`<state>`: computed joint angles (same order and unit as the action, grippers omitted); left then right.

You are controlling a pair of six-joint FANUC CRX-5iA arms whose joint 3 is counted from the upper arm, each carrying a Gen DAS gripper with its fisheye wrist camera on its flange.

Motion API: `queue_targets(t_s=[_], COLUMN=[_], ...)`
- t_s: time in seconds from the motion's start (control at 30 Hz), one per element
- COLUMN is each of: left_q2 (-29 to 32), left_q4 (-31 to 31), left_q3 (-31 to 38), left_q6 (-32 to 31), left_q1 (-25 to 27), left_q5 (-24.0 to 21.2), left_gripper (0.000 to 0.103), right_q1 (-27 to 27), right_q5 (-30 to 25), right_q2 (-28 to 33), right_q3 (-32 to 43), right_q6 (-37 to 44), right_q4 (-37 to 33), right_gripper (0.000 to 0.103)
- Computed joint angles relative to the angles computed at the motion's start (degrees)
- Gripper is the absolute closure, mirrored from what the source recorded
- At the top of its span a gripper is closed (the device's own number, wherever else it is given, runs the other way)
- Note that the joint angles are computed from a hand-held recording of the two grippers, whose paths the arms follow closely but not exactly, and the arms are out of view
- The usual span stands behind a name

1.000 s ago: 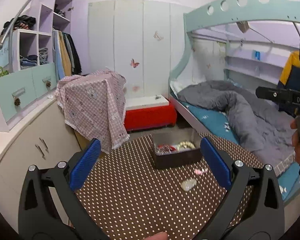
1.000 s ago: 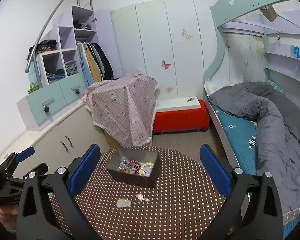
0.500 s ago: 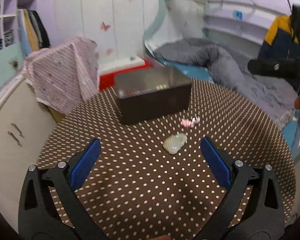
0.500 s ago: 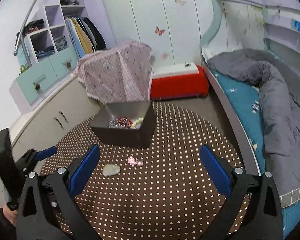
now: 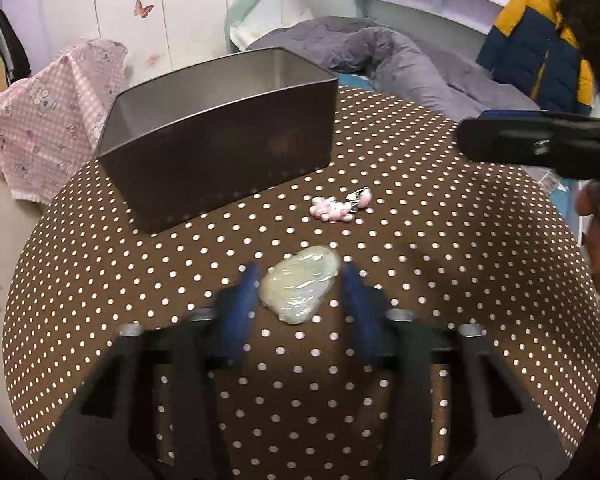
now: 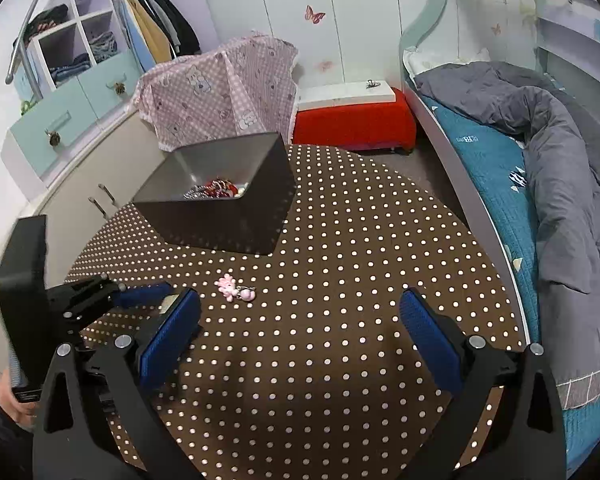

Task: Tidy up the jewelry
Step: 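Grasp the pale jade pendant with the left tool while the right tool grasps the pink charm, then carry the pendant and charm into the metal box and open both tools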

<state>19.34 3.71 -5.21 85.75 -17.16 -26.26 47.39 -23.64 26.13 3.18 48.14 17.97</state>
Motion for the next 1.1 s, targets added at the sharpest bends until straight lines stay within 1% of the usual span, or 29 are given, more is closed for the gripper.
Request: queue_targets(t_s=[0.1, 0.13, 0.2, 0.37, 0.43, 0.47, 0.5, 0.53, 0.57, 0.6, 0.63, 0.67, 0.7, 0.73, 0.8, 0.87, 0.9, 0.97, 1.03, 1.1], left_q2=[-1.1, -1.8, -3.1, -6.7, -7.8, -8.2, -8.2, -8.8, -9.3, -9.9, -10.2, -9.9, -9.7, -10.0, -10.1, -10.7, -10.9, -11.6, -12.3, -13.2], left_q4=[5.3, 5.4, 2.8, -1.5, -4.2, -5.7, -6.5, -7.2, -7.6, -7.4, -7.6, -8.2, -8.6, -8.8, -9.0, -8.4, -9.0, -8.7, -9.4, -11.0], left_q3=[-3.2, -4.0, -5.1, -8.2, -8.6, -8.7, -8.5, -9.0, -9.6, -10.2, -10.5, -9.9, -9.5, -9.7, -9.3, -9.6, -9.4, -9.5, -9.5, -8.9], left_q6=[-3.2, -2.7, 1.2, 8.9, 12.6, 14.5, 15.8, 17.1, 18.1, 18.3, 19.0, 20.0, 20.7, 21.0, 21.3, 20.8, 21.5, 20.8, 21.3, 22.5], left_q1=[0.8, 0.9, 1.0, 2.0, 2.2, 2.3, 2.2, 2.4, 2.5, 2.6, 2.5, 2.2, 1.9, 1.9, 1.8, 1.9, 1.7, 2.0, 2.0, 1.9], left_q5=[2.3, 2.8, 3.4, 4.4, 3.9, 3.6, 3.4, 3.5, 3.7, 4.1, 4.3, 4.3, 4.2, 4.4, 4.5, 5.0, 5.0, 5.3, 5.6, 5.3], left_gripper=[0.072, 0.072, 0.072, 0.072, 0.072, 0.072, 0.072, 0.072, 0.072, 0.072, 0.072, 0.072, 0.072, 0.072, 0.072, 0.072, 0.072, 0.072, 0.072, 0.072], right_q1=[0.1, 0.1, 0.4, 1.0, 1.7, 2.0, 2.4, 3.0, 3.3, 3.3, 3.4, 3.4, 3.4, 3.3, 3.5, 3.4, 3.7, 4.0, 4.1, 4.3], right_q5=[-1.0, -1.3, -2.5, -5.9, -6.7, -7.4, -8.4, -8.4, -7.8, -8.0, -8.3, -8.5, -8.5, -8.2, -7.6, -6.6, -6.2, -4.6, -3.3, -2.1], right_q2=[1.1, 1.6, 3.0, 7.4, 9.3, 10.1, 10.9, 10.9, 10.5, 10.0, 9.6, 9.3, 8.9, 8.3, 7.1, 5.7, 5.2, 3.4, 1.7, 0.3], right_q3=[1.3, 1.9, 3.6, 10.5, 12.6, 13.5, 14.4, 13.6, 12.8, 13.0, 12.8, 12.6, 12.2, 11.6, 10.0, 8.8, 8.2, 6.1, 4.8, 3.4], right_q6=[1.9, 2.7, 5.0, 14.9, 16.4, 17.6, 18.4, 17.0, 17.2, 19.6, 20.7, 21.1, 21.7, 22.9, 22.5, 23.3, 22.7, 21.1, 21.3, 19.7], right_q4=[-1.1, -1.4, -2.3, -7.8, -6.5, -6.7, -6.3, -2.9, -2.5, -5.1, -6.1, -6.5, -7.2, -8.6, -8.4, -9.7, -9.4, -7.3, -7.4, -5.0], right_gripper=[0.007, 0.007, 0.007, 0.007, 0.008, 0.010, 0.025, 0.032, 0.047, 0.066, 0.075, 0.089, 0.092, 0.092, 0.092, 0.092, 0.092, 0.092, 0.092, 0.092])
